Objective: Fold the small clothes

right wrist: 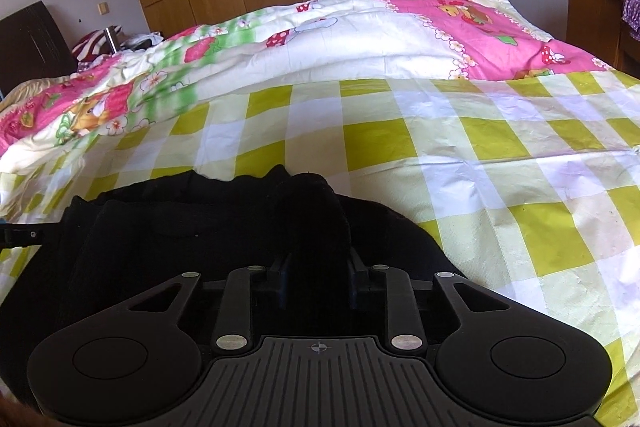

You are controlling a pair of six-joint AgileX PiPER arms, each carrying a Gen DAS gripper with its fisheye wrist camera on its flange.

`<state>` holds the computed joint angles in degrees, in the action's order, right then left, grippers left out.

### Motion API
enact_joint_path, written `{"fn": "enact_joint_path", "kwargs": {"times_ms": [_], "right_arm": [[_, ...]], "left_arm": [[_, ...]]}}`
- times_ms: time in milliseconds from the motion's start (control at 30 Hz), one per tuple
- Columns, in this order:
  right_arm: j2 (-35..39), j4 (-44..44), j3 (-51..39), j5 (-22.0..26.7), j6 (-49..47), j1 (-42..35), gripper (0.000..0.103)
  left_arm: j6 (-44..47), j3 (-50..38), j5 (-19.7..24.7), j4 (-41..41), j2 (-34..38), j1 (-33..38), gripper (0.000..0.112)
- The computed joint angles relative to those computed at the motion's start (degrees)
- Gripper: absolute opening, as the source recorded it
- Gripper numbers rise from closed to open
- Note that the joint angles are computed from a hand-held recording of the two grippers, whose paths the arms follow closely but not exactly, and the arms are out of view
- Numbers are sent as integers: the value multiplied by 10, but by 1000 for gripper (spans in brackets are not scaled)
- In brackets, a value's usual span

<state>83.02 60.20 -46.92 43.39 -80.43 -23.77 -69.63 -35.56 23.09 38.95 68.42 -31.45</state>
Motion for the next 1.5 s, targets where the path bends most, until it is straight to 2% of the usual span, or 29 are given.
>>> {"fn": "enact_joint_path", "kwargs": {"times_ms": [67, 133, 200, 267, 300, 333, 400, 500, 567, 633, 700, 767, 800, 867, 933, 1033, 1100, 1200, 1267, 1300, 1333, 1400, 1433, 1500], "right_arm": [[1, 1, -2, 6, -2, 2, 25], [5, -2, -5, 7, -1, 7, 31], [9, 1, -6, 12, -2, 7, 31], [8, 6, -3, 16, -16, 4, 31], [7, 9, -1, 15, -20, 3, 31], [8, 7, -2, 13, -17, 4, 31], [15, 2, -7, 11, -11, 8, 30], [12, -12, -8, -11, 15, 21, 8], [5, -12, -12, 6, 34, 11, 7], [-18, 6, -12, 39, 31, -19, 6], [-40, 26, -12, 80, 29, -61, 5], [-42, 35, -13, 94, 35, -88, 5], [-35, 33, -11, 76, 37, -80, 5], [3, -19, -14, -1, 96, -29, 5], [17, -14, -1, -38, 96, -8, 5], [-4, -1, 3, -37, 84, -7, 5], [-17, 9, -3, -9, 77, -24, 5], [-26, 45, -13, 26, 69, -42, 5], [-22, 71, -18, 26, 72, -34, 5], [-14, 73, -17, 15, 76, -24, 5], [-3, 60, -15, -18, 83, 1, 5], [15, 6, -2, -85, 104, 43, 9], [15, 5, 12, -96, 90, 45, 9], [-7, 48, 41, -102, 29, 35, 17]], "left_arm": [[-22, -1, 11, 19, 19, -6, 69], [-43, 13, -10, 21, 14, 6, 69], [-69, 19, -10, 42, 8, 2, 68], [-64, 13, -5, 43, 13, -2, 50], [-61, 7, -1, 35, 18, 0, 30], [-54, -1, 11, 25, 23, 3, 24], [-42, -4, 4, 9, 21, 15, 22], [-98, -4, 36, 74, -6, -14, 21], [-144, 7, 52, 112, -45, -19, 21], [-152, 22, 33, 115, -72, 6, 21], [-160, 27, 9, 124, -46, 25, 21], [-182, 14, 8, 144, 21, 21, 22], [-222, 9, 24, 187, 48, 4, 22], [-259, 4, 40, 229, 62, -14, 22], [-254, 14, 15, 223, 38, 4, 22], [-234, 25, -3, 208, -3, 22, 22], [-278, 30, 16, 249, -17, 7, 22], [-315, 36, 22, 271, 3, 9, 22], [-304, 45, -5, 254, 29, 29, 24], [-305, 48, -1, 261, 36, 24, 26], [-328, 53, 21, 284, 37, 4, 29], [-311, 50, 50, 271, 28, -19, 30], [-297, 47, 66, 262, 23, -28, 33], [-276, 42, 106, 247, 8, -50, 36]]}}
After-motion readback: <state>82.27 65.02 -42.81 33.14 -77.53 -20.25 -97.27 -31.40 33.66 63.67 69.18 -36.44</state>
